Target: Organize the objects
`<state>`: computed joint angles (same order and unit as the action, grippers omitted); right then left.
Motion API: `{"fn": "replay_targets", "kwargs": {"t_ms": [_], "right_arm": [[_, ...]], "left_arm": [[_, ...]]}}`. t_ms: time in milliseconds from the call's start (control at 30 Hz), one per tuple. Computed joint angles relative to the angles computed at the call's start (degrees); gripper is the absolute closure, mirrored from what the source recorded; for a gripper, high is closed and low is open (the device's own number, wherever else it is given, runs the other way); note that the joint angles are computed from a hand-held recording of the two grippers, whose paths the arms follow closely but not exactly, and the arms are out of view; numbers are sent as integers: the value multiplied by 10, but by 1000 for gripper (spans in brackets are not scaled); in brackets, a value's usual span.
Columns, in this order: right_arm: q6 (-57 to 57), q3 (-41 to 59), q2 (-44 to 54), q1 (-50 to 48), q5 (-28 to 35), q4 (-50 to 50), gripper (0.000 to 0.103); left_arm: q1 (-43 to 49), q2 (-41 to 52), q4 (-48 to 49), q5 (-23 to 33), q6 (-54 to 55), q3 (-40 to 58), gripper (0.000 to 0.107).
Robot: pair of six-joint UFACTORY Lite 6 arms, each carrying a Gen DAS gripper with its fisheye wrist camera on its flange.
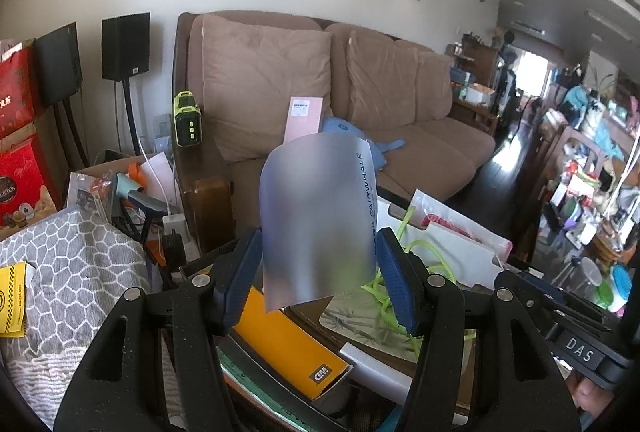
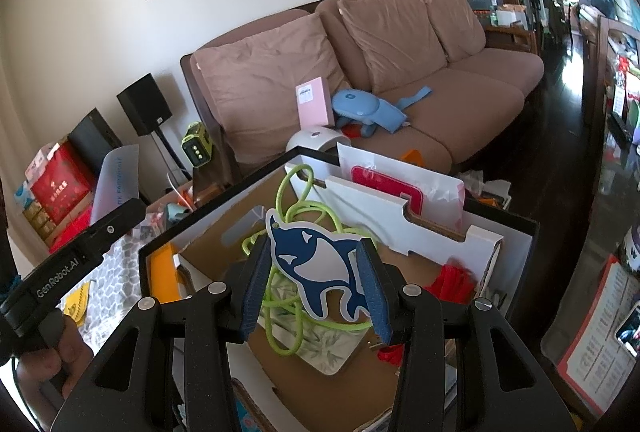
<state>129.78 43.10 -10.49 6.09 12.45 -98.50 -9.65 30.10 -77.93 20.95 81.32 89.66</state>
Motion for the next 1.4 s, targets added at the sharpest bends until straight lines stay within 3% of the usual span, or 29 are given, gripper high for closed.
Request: {"fn": "replay_targets", "kwargs": {"t_ms": [1400], "right_arm": [[-126,11,15,-15,-21,125,58]], "left_arm": [[-9,32,106,2,-98,33,51]]}}
